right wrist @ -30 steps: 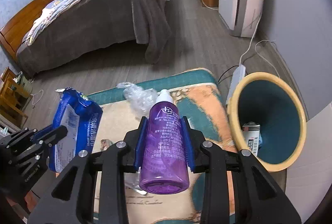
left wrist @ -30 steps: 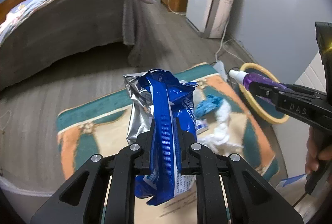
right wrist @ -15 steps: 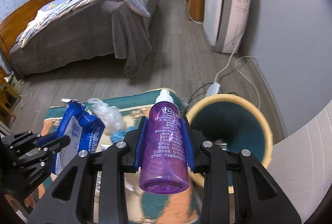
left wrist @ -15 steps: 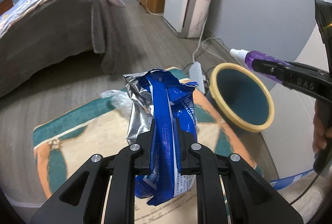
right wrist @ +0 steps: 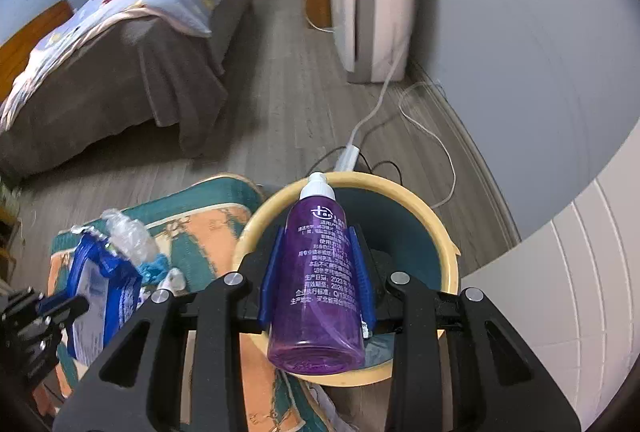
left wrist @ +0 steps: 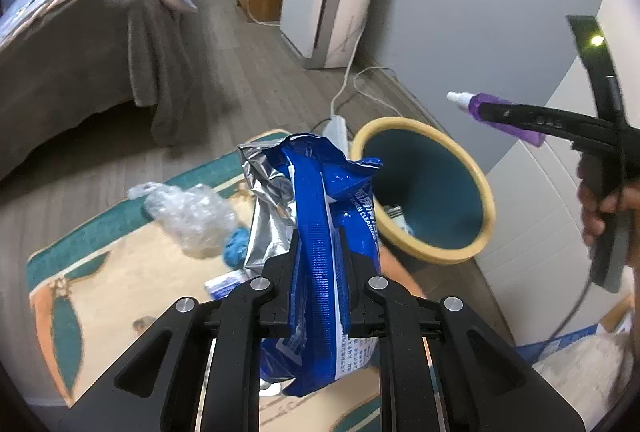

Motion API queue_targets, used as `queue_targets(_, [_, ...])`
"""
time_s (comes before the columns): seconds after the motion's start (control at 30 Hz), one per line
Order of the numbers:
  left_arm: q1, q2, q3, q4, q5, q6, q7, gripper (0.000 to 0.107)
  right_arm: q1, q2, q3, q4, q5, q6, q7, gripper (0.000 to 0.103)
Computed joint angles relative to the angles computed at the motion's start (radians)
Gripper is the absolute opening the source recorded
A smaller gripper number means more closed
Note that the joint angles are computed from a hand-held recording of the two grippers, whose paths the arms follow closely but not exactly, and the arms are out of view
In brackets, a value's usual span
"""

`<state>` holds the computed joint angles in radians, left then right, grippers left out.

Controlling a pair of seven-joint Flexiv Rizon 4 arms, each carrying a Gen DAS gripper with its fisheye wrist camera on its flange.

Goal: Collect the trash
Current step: 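Carry the purple bottle over the bin with the right tool while the left carries the packet, then open both tools over the bin to drop the bottle and wipes packet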

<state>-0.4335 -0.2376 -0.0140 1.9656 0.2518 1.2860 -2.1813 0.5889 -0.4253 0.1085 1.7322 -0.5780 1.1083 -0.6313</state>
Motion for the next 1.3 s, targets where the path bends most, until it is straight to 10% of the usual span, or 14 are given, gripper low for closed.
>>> queue_targets(0.9, [-0.124,-0.375,0.033,-0.472,-0.087,-0.184,0.102,0.016,-0.071,-0.073,0.048,-0.045,0.259,-0.093,-0.038,0.032])
queue_targets(1.3, [-0.159,-0.284,0.103,-0.392,0.009,-0.16,0.016,0.078,-0.055,-0.069,0.04,-0.059,0.242,-0.099,-0.044,0.076])
